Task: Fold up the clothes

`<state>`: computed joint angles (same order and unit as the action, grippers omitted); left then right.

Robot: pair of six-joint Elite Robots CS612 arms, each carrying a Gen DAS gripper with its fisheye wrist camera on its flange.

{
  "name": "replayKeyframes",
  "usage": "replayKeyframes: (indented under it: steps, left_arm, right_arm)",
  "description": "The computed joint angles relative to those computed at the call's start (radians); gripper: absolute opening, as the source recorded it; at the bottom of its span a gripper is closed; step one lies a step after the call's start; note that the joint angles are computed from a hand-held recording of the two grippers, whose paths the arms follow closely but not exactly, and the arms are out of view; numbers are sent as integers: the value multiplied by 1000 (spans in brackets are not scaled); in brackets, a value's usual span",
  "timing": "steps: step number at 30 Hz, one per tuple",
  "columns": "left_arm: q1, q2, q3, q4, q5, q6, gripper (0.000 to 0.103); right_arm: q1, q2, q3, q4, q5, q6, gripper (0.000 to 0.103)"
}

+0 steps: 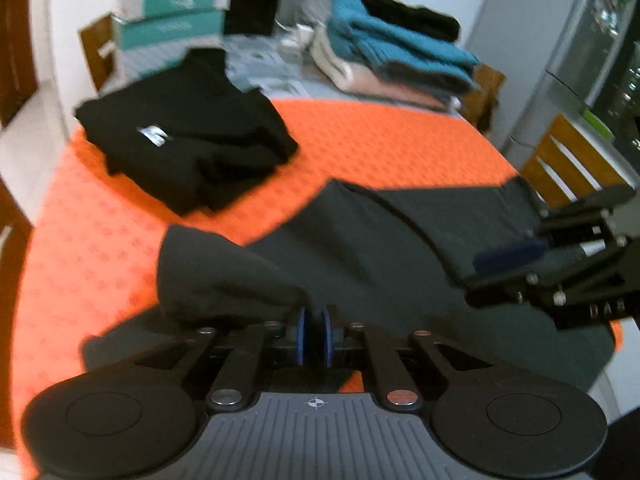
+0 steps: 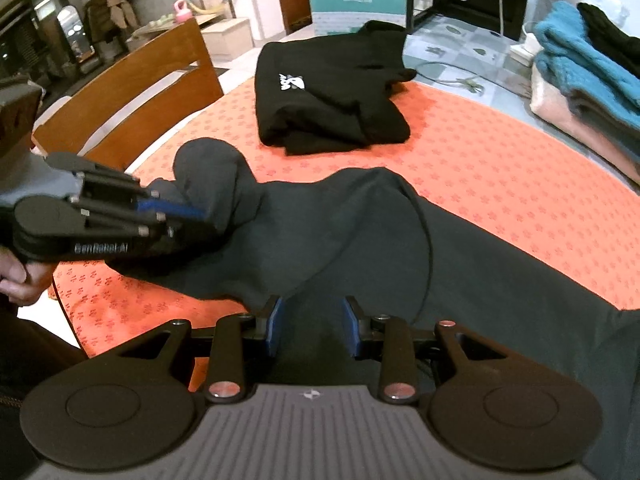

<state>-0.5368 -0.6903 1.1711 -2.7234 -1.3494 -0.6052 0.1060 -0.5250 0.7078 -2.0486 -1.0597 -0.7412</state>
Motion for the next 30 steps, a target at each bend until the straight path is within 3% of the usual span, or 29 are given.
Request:
replayKeyframes:
  steps: [2, 4, 8, 14, 18, 22, 26, 28, 29, 30]
  left_arm:
    - [3, 1, 2, -6, -39, 10, 22]
    - [1, -7, 19, -27, -41, 20, 24]
    - [-5, -39, 74, -82, -35, 13, 38]
    - [-14, -101, 174, -114, 4, -62, 38]
    - [-18, -133, 241, -114, 61, -157, 36]
    - [-11, -139, 272, -107, 76, -220, 35]
    - [-1, -126, 260, -63, 35, -205, 30]
    - [0, -120, 253, -52, 21, -192, 30]
    - [0, -119, 252, -49, 14, -183, 30]
    - [0, -118, 251, -47, 7, -174, 30]
  right_arm:
    - [0, -2, 4, -6, -1, 6, 37]
    - [1, -3, 5, -10, 2, 5, 37]
    - [8, 3, -9, -7, 15, -2, 37]
    - [24, 18, -47, 30, 55, -34, 37]
    - [46, 32, -74, 55, 84, -71, 41]
    - [73, 55, -114, 71, 102, -111, 45]
    - [102, 90, -163, 92, 65, -151, 45]
    - [112, 101, -173, 81, 32, -151, 33]
    - [113, 102, -169, 64, 22, -140, 8]
    - [110, 96, -155, 37, 22, -117, 1]
